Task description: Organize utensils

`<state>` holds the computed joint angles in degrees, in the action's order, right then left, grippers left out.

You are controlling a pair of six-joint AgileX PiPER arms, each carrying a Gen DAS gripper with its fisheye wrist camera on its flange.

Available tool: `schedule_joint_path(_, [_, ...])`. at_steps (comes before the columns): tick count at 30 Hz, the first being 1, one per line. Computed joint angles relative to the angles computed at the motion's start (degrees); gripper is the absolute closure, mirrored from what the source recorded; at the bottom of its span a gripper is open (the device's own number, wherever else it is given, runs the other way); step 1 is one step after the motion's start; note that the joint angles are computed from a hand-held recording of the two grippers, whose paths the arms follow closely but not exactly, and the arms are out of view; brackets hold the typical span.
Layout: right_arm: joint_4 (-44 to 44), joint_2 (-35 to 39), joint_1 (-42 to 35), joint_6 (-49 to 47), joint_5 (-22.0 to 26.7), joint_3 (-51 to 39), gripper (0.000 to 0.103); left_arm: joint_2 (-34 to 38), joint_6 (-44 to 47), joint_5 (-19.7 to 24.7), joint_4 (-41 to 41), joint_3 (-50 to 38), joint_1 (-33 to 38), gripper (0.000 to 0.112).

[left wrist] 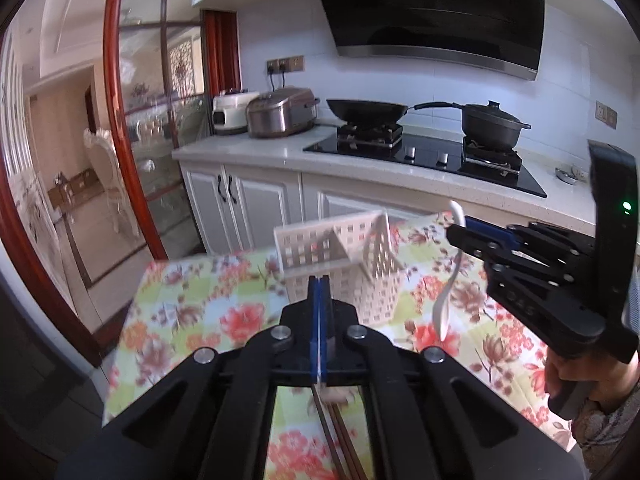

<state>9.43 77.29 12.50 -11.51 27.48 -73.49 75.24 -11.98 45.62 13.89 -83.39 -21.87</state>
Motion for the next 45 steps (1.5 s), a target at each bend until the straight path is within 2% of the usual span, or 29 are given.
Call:
schedule_joint_path(5, [4.58, 4.28, -1.70, -2.35, 1.75, -6.36, 0.086, 3.69, 2.19, 1.79, -0.40, -6.43, -0.36, 0.112])
schedule_joint_path(9, [11.27, 3.07, -3.59, -8.20, 1.60, -3.49, 0.086, 3.00, 5.03, -0.60, -8.56, -1.86, 3.74, 0.109])
schedule_joint_path(13, [14.00, -0.07, -5.24, -11.40, 1.14, 2.19, 0.086, 1.36, 6.96, -4.82, -13.37, 6.93, 6.30, 0.092])
schedule_joint_path(15, [15.70, -1.81, -6.76, -13.06, 1.51, 4.65, 0.086, 0.34, 8.79, -6.09, -14.60, 10.98, 5.92, 0.091])
schedule_joint_path(16, [15.98, -2.69, -7.24, -13.52, 1.58, 5.76, 0.086, -0.29, 11.53, -6.59, -17.00, 12.63, 6.18, 0.085])
schedule_joint_path(17, [17.05, -3.64, -8.05, -14.81, 2.00, 6.86, 0.086, -1.42, 16.55, -7.32, -21.35, 15.02, 6.24, 0.074])
schedule_joint_path(19, [18.77, -5.74, -9.26, -16.93, 2.53, 9.32, 0.086, -4.47, 26.16, -9.15, -26.92, 20.35, 5.16, 0.059])
schedule_joint_path(20, [19.43, -6.62, -9.67, -17.71, 2.54, 10.45, 0.086, -5.32, 29.45, -9.60, -27.89, 21.94, 4.41, 0.058])
schedule_joint_path(23, [22.65, -9.09, -11.18, -20.30, 2.94, 14.11, 0.086, -6.86, 32.89, -10.46, -24.56, 26.86, -0.30, 0.058])
schedule_joint_path(29, [22.12, -13.02, -9.93, -19.27, 1.23, 21.05, 0.086, -7.44, 43.45, -13.40, -32.07, 35.63, -2.19, 0.058])
schedule_joint_path(31, [22.59, -13.60, -9.87, -19.20, 1.03, 22.35, 0.086, -6.49, 44.93, -15.42, -32.90, 37.09, -3.07, 0.058])
schedule_joint_path(34, [22.38, -13.91, -9.74, -18.66, 0.80, 23.41, 0.086, -3.17, 49.74, -16.68, -38.27, 36.94, -2.22, 0.058])
schedule_joint_path(36, [21.98, -13.91, -9.97, -18.43, 0.63, 23.70, 0.086, -0.96, 50.52, -16.76, -39.52, 35.89, -2.13, 0.063])
schedule_joint_path(38, [23.16, -13.67, -10.93, -19.64, 1.10, 23.50, 0.086, 1.57, 50.49, -16.88, -39.86, 35.16, -2.62, 0.073])
schedule_joint_path(42, [26.02, -13.03, -13.14, -22.99, 1.75, 23.37, 0.086, 3.26, 46.79, -18.34, -35.99, 34.23, -4.70, 0.076])
schedule_joint_path(44, [28.13, -12.58, -14.20, -24.90, 2.08, 23.50, 0.086, 3.66, 43.38, -19.53, -32.43, 33.90, -5.59, 0.091])
schedule_joint_path(45, [28.81, -12.47, -14.49, -25.52, 2.07, 23.65, 0.086, 3.82, 42.65, -19.54, -31.88, 33.60, -5.53, 0.094])
